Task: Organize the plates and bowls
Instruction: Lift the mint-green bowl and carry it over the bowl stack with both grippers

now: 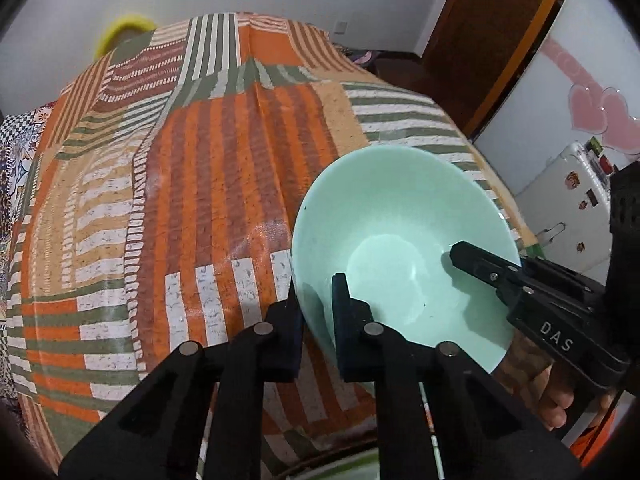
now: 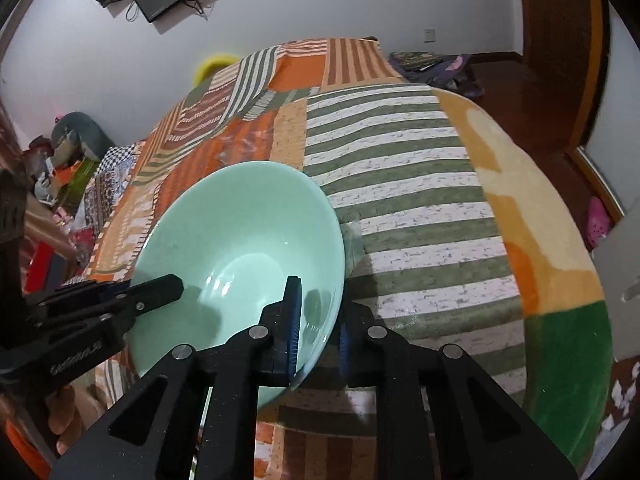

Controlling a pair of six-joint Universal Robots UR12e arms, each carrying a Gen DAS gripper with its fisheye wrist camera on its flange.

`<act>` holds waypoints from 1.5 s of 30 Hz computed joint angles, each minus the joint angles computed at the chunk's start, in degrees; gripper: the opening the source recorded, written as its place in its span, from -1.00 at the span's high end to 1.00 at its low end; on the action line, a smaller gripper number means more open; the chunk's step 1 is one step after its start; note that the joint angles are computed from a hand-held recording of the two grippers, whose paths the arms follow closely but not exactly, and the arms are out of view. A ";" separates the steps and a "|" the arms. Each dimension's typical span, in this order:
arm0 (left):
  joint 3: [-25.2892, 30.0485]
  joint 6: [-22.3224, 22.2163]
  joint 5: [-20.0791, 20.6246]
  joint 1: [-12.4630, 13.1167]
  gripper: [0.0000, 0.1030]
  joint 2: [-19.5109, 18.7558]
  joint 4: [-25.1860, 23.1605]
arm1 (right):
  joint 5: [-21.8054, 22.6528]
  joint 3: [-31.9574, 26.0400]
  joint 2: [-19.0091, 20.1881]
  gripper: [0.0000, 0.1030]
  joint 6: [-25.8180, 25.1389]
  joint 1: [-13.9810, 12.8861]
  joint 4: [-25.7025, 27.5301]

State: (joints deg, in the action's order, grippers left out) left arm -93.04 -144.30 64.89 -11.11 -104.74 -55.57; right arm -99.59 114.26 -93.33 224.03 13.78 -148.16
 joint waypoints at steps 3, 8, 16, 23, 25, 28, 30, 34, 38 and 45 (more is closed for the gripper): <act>-0.61 0.55 -1.02 0.75 0.77 1.18 -0.34 | -0.18 -0.07 -0.39 0.73 0.32 0.61 -0.17; -3.39 1.77 -2.55 2.46 0.77 4.71 2.21 | -2.56 -0.86 -1.16 0.73 0.24 2.84 0.12; -6.47 3.40 -7.13 6.67 0.77 10.06 3.12 | -5.90 -2.45 -1.52 0.72 0.90 6.70 -1.57; -9.01 4.87 -11.84 11.57 0.77 14.32 3.65 | -8.48 -4.61 -0.61 0.72 -0.25 10.08 -3.38; -9.65 5.08 -12.76 12.85 0.77 15.25 3.75 | -9.08 -5.12 -0.23 0.72 -0.64 10.80 -3.63; -10.71 5.58 -14.20 15.08 0.77 16.70 3.60 | -9.97 -6.10 0.67 0.72 -1.60 11.97 -4.20; -11.38 5.93 -14.96 16.56 0.77 17.59 3.40 | -10.44 -6.71 1.43 0.72 -2.27 12.85 -5.09; -12.24 6.49 -16.32 19.50 0.77 18.93 2.73 | -10.06 -7.63 2.67 0.72 -2.77 14.13 -6.41; -13.38 6.76 -16.96 22.14 0.77 20.13 3.48 | -9.73 -8.89 4.11 0.71 -3.93 15.44 -7.13; -14.36 6.53 -15.85 25.31 0.77 20.78 3.95 | -8.16 -11.06 7.18 0.70 -5.79 16.99 -8.61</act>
State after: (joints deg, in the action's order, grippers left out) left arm -107.41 -137.77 49.04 14.20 -83.96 -51.62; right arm -107.75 103.20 -86.15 218.25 30.77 -156.77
